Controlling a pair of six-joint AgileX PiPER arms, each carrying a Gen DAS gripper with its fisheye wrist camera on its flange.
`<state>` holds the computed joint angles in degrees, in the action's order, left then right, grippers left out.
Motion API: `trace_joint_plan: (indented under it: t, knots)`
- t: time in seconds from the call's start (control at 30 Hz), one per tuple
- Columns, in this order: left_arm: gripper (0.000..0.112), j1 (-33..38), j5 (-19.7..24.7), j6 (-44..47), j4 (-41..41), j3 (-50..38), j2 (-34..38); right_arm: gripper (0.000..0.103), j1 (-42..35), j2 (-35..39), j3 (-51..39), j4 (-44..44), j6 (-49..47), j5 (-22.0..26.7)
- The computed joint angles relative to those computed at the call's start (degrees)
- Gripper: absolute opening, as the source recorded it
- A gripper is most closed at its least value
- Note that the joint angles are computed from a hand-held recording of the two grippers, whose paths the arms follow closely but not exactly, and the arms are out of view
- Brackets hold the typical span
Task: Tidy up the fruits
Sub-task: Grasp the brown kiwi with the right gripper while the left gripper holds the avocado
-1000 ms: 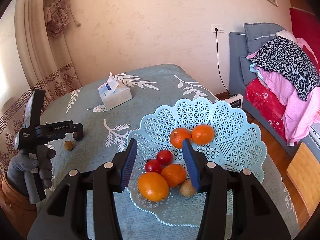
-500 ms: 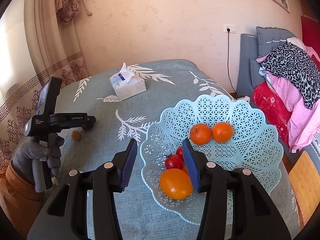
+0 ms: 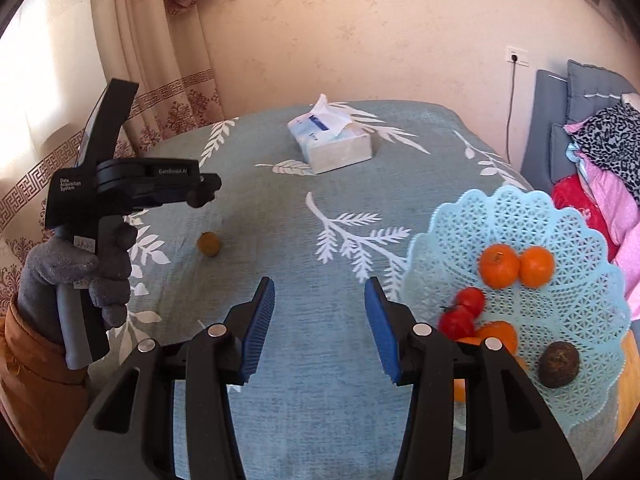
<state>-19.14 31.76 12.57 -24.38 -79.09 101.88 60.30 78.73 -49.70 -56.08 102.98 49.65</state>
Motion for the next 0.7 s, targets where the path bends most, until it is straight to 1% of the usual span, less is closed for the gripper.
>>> trace_joint_plan:
  t: [0.2, 0.33, 0.43, 0.53, 0.57, 0.6, 0.7]
  knots:
    - [0.043, 1.91, -1.35, 0.09, -0.31, 1.28, -3.08, 0.048, -6.54, 8.34, -7.92, 4.14, -10.52, -11.99]
    - [0.043, 2.97, -1.81, 0.07, -0.55, 1.87, -4.11, 0.048, -10.88, 14.42, -13.75, 10.94, -19.53, -18.81]
    - [0.043, 3.64, -2.32, -0.30, -0.13, 2.10, -4.59, 0.048, -12.58, 19.18, -18.63, 15.55, -25.83, -20.30]
    - [0.043, 4.80, -1.62, 1.47, -2.36, 1.82, -4.45, 0.047, -14.03, 23.52, -23.47, 20.03, -31.69, -20.33]
    - [0.043, 5.01, -1.54, 1.75, -2.76, 1.77, -4.30, 0.045, -14.51, 24.84, -24.97, 21.35, -33.33, -20.06]
    - [0.043, 5.23, -1.42, 2.02, -3.11, 1.73, -4.18, 0.040, -14.89, 25.99, -26.30, 22.69, -34.92, -19.83]
    - [0.043, 5.82, -1.14, 2.65, -4.07, 1.70, -3.95, 0.038, -15.90, 29.16, -30.37, 25.95, -39.06, -18.85]
